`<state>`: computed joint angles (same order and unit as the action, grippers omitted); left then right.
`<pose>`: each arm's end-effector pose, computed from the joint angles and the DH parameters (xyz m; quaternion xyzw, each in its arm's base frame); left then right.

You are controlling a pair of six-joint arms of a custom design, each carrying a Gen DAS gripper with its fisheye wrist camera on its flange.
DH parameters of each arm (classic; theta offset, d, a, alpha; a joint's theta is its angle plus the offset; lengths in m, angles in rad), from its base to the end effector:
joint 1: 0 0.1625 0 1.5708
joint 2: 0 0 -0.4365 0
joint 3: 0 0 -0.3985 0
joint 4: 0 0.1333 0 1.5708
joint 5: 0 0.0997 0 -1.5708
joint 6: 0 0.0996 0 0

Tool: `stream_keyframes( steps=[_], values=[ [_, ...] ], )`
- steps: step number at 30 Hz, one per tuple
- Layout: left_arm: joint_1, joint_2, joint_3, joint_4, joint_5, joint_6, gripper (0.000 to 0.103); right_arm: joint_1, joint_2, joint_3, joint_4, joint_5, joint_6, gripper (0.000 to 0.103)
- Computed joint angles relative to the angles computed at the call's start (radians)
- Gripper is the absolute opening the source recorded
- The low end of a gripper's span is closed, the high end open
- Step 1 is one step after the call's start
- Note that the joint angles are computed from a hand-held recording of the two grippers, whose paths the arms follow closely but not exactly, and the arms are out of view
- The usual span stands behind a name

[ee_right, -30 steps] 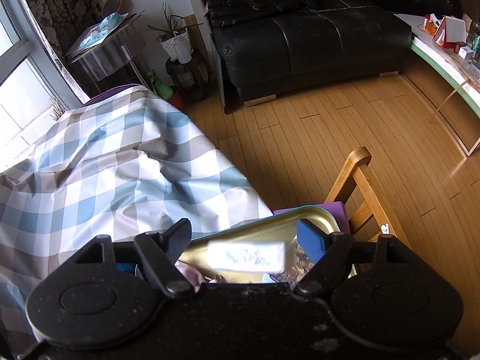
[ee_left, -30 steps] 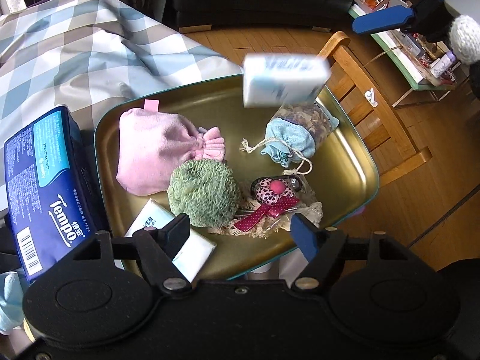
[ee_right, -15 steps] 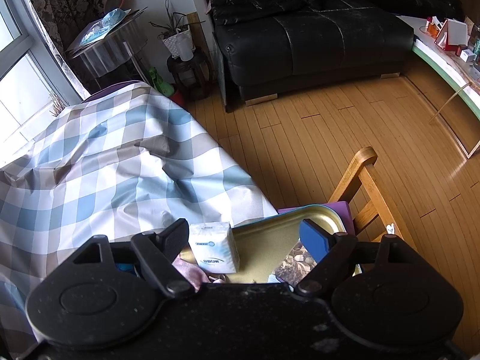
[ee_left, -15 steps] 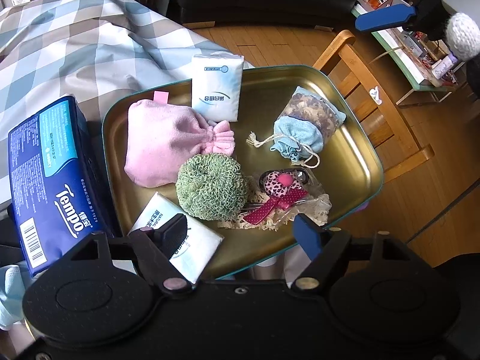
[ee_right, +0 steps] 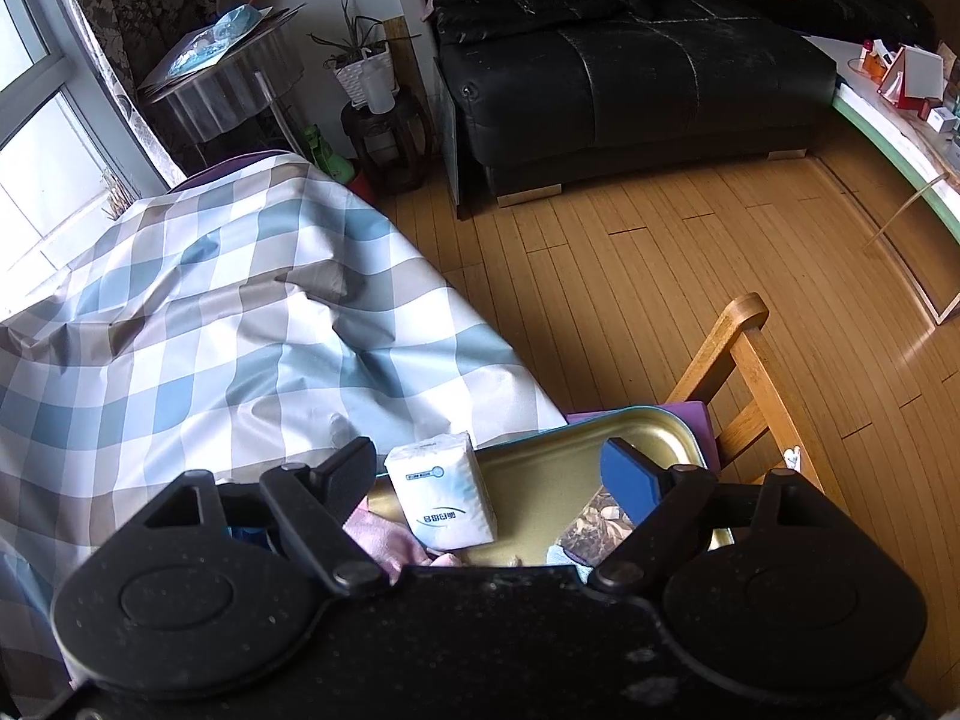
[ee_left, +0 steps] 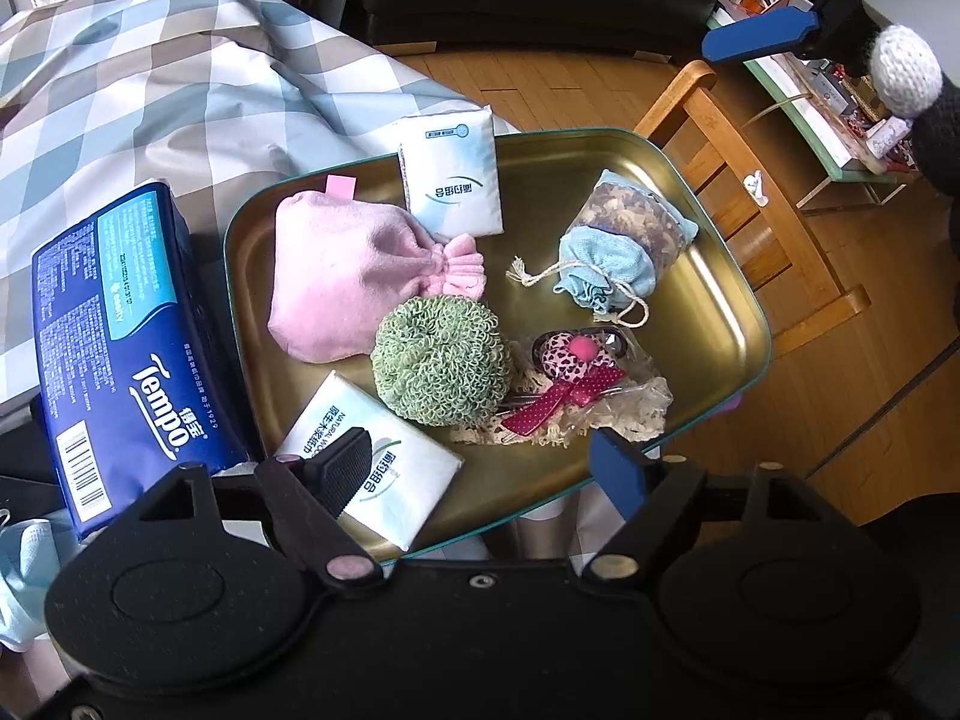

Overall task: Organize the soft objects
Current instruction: 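Open the left gripper over the tray while the right gripper releases the tissue pack, then move the left gripper to the colourful socks while the right gripper approaches the yellow towel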

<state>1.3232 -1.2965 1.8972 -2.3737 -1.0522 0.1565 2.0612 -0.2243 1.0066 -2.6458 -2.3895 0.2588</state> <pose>0.0394 -0.5896 0.2927 0.1676 0.9473 -0.1091 0.2504 0.4412 -0.6978 -0.0577 0.0472 -0.9082 0.2686 0.3175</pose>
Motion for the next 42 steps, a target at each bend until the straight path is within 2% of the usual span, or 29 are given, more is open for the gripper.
stream_keyframes(
  steps=[14, 32, 37, 42],
  values=[
    [0.017, -0.059, 0.009, -0.001, 0.033, 0.015, 0.076, 0.010, 0.050, -0.065, 0.064, -0.031, -0.021, 0.084],
    [0.114, -0.168, -0.022, 0.031, 0.115, 0.049, 0.076, 0.052, 0.195, -0.262, 0.183, -0.061, -0.100, 0.086],
    [0.142, -0.191, -0.034, 0.025, 0.144, 0.070, 0.076, 0.077, 0.239, -0.297, 0.147, -0.066, -0.178, 0.087],
    [0.176, -0.202, -0.057, 0.015, 0.161, 0.069, 0.076, 0.118, 0.273, -0.269, -0.050, -0.084, -0.347, 0.092]
  ],
)
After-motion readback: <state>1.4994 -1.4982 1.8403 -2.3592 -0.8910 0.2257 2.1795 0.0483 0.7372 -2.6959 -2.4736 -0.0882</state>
